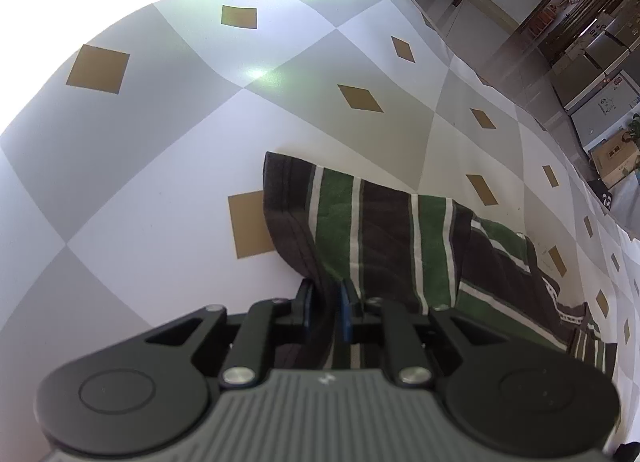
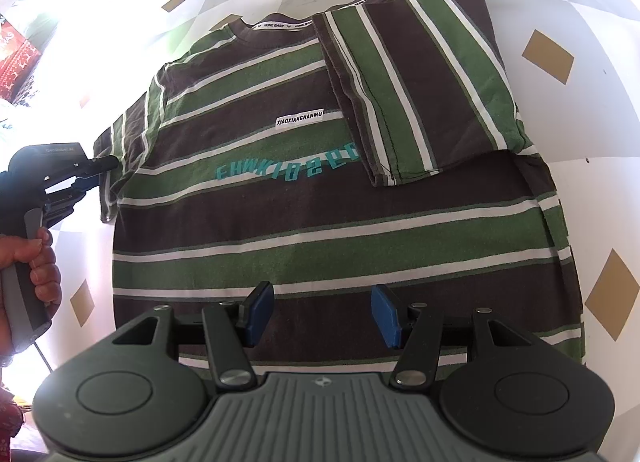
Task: Fold clothes
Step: 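Grasp the shirt side edge and sleeve with the left tool, then lift and fold the gripped side and sleeve over the shirt body with the left tool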
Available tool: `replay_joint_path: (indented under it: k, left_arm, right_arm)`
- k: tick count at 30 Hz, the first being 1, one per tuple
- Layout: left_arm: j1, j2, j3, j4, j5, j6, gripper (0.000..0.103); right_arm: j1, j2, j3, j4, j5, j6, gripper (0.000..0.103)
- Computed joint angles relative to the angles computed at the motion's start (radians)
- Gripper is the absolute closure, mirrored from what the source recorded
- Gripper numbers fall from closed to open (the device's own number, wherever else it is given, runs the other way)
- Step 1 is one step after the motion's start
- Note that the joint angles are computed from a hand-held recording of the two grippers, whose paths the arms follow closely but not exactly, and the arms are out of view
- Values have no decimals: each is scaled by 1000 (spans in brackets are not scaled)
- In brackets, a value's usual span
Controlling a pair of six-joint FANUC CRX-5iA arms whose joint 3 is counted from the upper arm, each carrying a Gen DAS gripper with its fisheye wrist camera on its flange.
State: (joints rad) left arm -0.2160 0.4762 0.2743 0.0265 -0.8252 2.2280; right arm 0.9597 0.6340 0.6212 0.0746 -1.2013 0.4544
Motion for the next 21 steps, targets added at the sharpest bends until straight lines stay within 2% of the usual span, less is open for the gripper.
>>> replay_joint_path:
  k: [6, 10, 13, 18, 21]
  left_arm:
    - [-9, 3, 10, -8, 7, -5, 92]
    - [-16, -18, -11, -18, 61, 34, 94]
    - [-23, -33, -18, -9, 108, 19, 94]
    - [-51, -38, -17, 64, 173, -87, 94]
    - [-82, -23, -17, 141, 209, -205, 94]
  right_arm:
    - [0, 2, 2, -2, 0, 2, 50]
    - [1, 2, 3, 1, -3, -4, 50]
    - [0, 2, 3, -1, -1, -6, 50]
    - [0, 0, 2, 0, 2, -8, 50]
    - [0, 0, 2, 0, 2, -10, 50]
